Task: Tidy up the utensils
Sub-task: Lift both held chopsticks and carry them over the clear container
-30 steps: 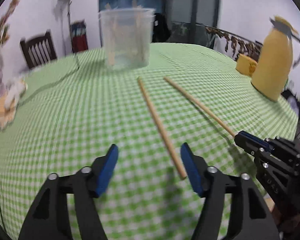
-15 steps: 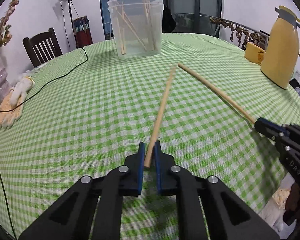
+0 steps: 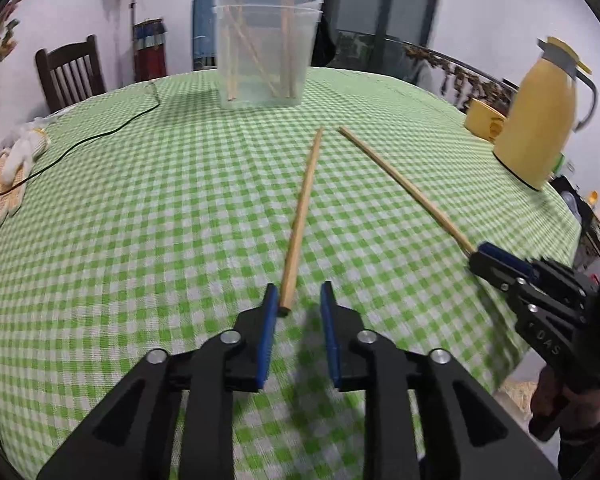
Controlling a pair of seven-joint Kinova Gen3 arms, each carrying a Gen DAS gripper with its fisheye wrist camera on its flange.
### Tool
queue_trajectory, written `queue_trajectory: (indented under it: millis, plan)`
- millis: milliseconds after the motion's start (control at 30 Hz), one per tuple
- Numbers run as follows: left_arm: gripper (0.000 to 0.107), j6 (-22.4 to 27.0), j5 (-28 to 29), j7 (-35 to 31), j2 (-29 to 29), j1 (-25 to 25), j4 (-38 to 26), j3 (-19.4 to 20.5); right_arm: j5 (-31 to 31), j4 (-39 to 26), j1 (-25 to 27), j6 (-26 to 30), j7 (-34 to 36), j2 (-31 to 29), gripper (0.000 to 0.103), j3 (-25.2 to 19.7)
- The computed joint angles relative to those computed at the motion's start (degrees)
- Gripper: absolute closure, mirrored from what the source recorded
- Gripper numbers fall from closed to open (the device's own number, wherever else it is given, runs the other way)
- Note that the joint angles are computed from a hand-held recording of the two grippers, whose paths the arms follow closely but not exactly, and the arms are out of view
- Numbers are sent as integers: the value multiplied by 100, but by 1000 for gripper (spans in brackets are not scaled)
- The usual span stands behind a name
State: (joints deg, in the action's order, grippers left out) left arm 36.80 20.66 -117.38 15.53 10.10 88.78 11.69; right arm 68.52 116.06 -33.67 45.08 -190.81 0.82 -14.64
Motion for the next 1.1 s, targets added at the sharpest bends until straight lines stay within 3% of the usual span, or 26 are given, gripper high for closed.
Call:
queue_trajectory:
  millis: [33,100,267,400,433,500,533,667,900,1100]
  plan:
    - [84,-40,6,-109,-24,33,48,-28,-16,-36,-33,134,28,36,69,-30]
    - [84,-84,-36,-130,-54,178,91,-149,4,-40,-88,245,35,60,69,-50]
    - [84,131,405,-405,59,-242,-22,135,46,46,-85,170,-19,3,70,-30]
    - [84,108,328,-332,136,-132,-125,45,-13,20,-115,304,46,17,80,-49]
    - [88,65,268,-291,132,-85,-116,27,-30,24,-126,354,42,12,86,-58]
    - [104,-8,34,-76,128,70,-121,-61,-43,51,-116,303,82,-21,93,-55]
    - [104,43,29,-19,146,54,-161,-51,-60,48,-115,299,116,-28,98,-61]
    - [104,79,-2,149,28,14,-157,-48,-99,20,-123,330,189,-45,98,-82]
    - [104,-47,856,-656,-581,-471,25,38,-127,-362,-136,575,685,-193,99,-151]
    - [104,31,1572,-1177,-917,-618,-134,-177,21,-821,-55,772,1367,-352,99,-264]
